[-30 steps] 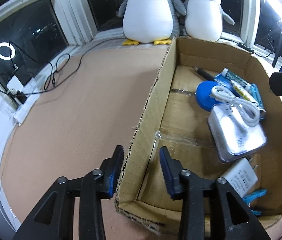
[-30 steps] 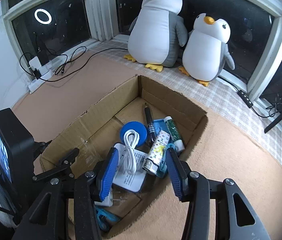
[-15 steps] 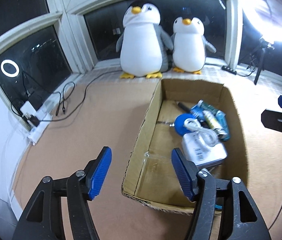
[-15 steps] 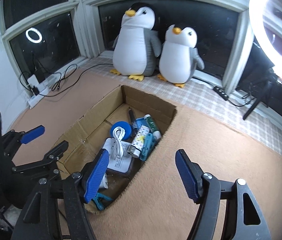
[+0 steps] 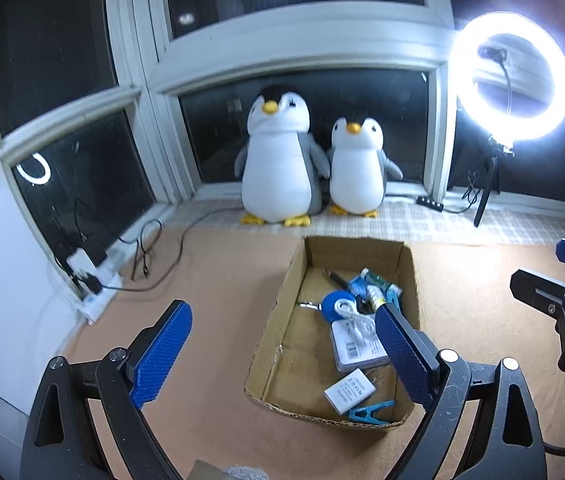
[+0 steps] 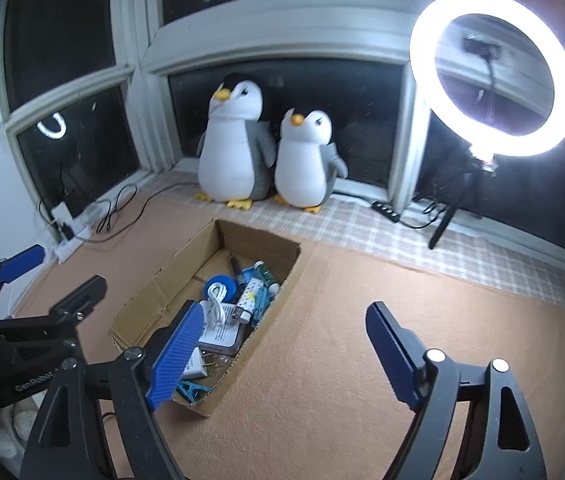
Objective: Organize rigid objects
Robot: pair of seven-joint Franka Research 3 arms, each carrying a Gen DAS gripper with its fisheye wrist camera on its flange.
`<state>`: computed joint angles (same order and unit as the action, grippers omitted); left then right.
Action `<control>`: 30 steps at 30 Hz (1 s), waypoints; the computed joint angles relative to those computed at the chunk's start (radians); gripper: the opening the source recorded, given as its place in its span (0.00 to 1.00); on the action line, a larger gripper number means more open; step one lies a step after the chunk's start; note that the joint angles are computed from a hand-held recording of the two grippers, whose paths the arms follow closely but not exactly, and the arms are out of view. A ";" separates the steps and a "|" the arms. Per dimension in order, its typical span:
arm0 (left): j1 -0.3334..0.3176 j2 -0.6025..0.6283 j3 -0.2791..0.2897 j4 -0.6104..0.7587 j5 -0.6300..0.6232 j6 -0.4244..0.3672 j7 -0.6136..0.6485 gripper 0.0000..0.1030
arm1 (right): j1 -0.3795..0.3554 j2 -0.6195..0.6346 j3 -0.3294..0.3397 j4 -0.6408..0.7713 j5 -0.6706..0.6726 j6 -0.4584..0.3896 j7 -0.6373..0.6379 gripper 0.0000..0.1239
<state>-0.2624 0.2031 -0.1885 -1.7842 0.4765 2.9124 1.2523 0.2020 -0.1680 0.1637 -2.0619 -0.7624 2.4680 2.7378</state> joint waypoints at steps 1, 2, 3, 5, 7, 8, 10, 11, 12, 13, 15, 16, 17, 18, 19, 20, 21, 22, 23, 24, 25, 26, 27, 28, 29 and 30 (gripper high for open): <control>0.002 -0.011 -0.003 -0.009 -0.005 0.005 0.003 0.96 | -0.001 -0.011 0.004 -0.007 -0.010 -0.006 0.016 0.66; 0.004 -0.014 -0.008 -0.009 -0.014 0.005 0.009 0.96 | -0.002 -0.019 0.007 -0.012 -0.017 -0.012 0.027 0.67; 0.005 -0.019 -0.010 -0.013 -0.021 0.006 0.013 0.96 | -0.003 -0.027 0.011 -0.017 -0.023 -0.019 0.037 0.68; 0.012 -0.029 -0.023 -0.022 -0.049 0.004 0.037 0.96 | -0.006 -0.037 0.019 -0.022 -0.035 -0.029 0.053 0.71; 0.021 -0.037 -0.041 -0.030 -0.095 -0.001 0.077 0.97 | -0.011 -0.042 0.027 -0.024 -0.056 -0.041 0.076 0.72; 0.025 -0.040 -0.050 -0.033 -0.121 -0.008 0.100 0.98 | -0.011 -0.042 0.030 -0.024 -0.062 -0.048 0.085 0.72; 0.029 -0.038 -0.060 -0.032 -0.162 -0.017 0.136 0.98 | -0.012 -0.048 0.028 -0.031 -0.064 -0.038 0.099 0.72; 0.029 -0.038 -0.063 -0.032 -0.177 -0.023 0.148 0.98 | -0.013 -0.049 0.026 -0.033 -0.061 -0.033 0.100 0.72; 0.026 -0.038 -0.060 -0.034 -0.182 -0.022 0.151 0.98 | -0.014 -0.051 0.027 -0.034 -0.062 -0.034 0.101 0.72; 0.024 -0.037 -0.057 -0.033 -0.185 -0.022 0.151 0.98 | -0.014 -0.050 0.028 -0.032 -0.063 -0.038 0.099 0.72; 0.020 -0.037 -0.054 -0.033 -0.190 -0.025 0.154 0.98 | -0.014 -0.046 0.029 -0.027 -0.063 -0.042 0.093 0.72; 0.019 -0.037 -0.053 -0.034 -0.191 -0.027 0.153 0.98 | -0.013 -0.045 0.029 -0.027 -0.062 -0.042 0.092 0.72; 0.019 -0.036 -0.052 -0.032 -0.195 -0.029 0.156 0.98 | -0.013 -0.045 0.029 -0.026 -0.062 -0.042 0.094 0.72; 0.020 -0.035 -0.053 -0.032 -0.203 -0.031 0.160 0.98 | -0.013 -0.045 0.029 -0.026 -0.062 -0.044 0.094 0.72; 0.021 -0.036 -0.055 -0.033 -0.212 -0.033 0.164 0.98 | -0.012 -0.044 0.028 -0.025 -0.061 -0.043 0.093 0.72; 0.024 -0.032 -0.057 -0.028 -0.222 -0.038 0.174 0.98 | -0.011 -0.042 0.029 -0.024 -0.062 -0.043 0.095 0.72; 0.027 -0.031 -0.061 -0.026 -0.235 -0.043 0.184 0.98 | -0.011 -0.042 0.030 -0.023 -0.063 -0.044 0.098 0.72; 0.028 -0.029 -0.063 -0.024 -0.245 -0.047 0.192 0.98 | -0.010 -0.041 0.030 -0.023 -0.065 -0.045 0.100 0.72; 0.027 -0.027 -0.062 -0.022 -0.249 -0.050 0.194 0.98 | -0.009 -0.041 0.028 -0.023 -0.062 -0.043 0.096 0.72; 0.027 -0.026 -0.062 -0.021 -0.253 -0.052 0.197 0.99 | -0.008 -0.040 0.028 -0.023 -0.062 -0.043 0.095 0.72; 0.027 -0.024 -0.062 -0.019 -0.257 -0.054 0.199 0.99 | -0.008 -0.039 0.028 -0.021 -0.062 -0.045 0.095 0.72; 0.026 -0.023 -0.063 -0.017 -0.260 -0.057 0.202 0.99 | -0.007 -0.039 0.029 -0.021 -0.062 -0.047 0.096 0.72; 0.026 -0.022 -0.063 -0.016 -0.265 -0.059 0.204 0.99 | -0.006 -0.039 0.028 -0.020 -0.062 -0.048 0.096 0.72; 0.026 -0.021 -0.063 -0.015 -0.268 -0.061 0.207 0.99 | -0.006 -0.038 0.028 -0.020 -0.061 -0.047 0.095 0.72; 0.027 -0.018 -0.065 -0.012 -0.274 -0.066 0.211 0.99 | -0.005 -0.037 0.027 -0.020 -0.060 -0.047 0.094 0.72; 0.027 -0.017 -0.065 -0.010 -0.279 -0.069 0.215 0.99 | -0.004 -0.036 0.026 -0.019 -0.058 -0.047 0.094 0.72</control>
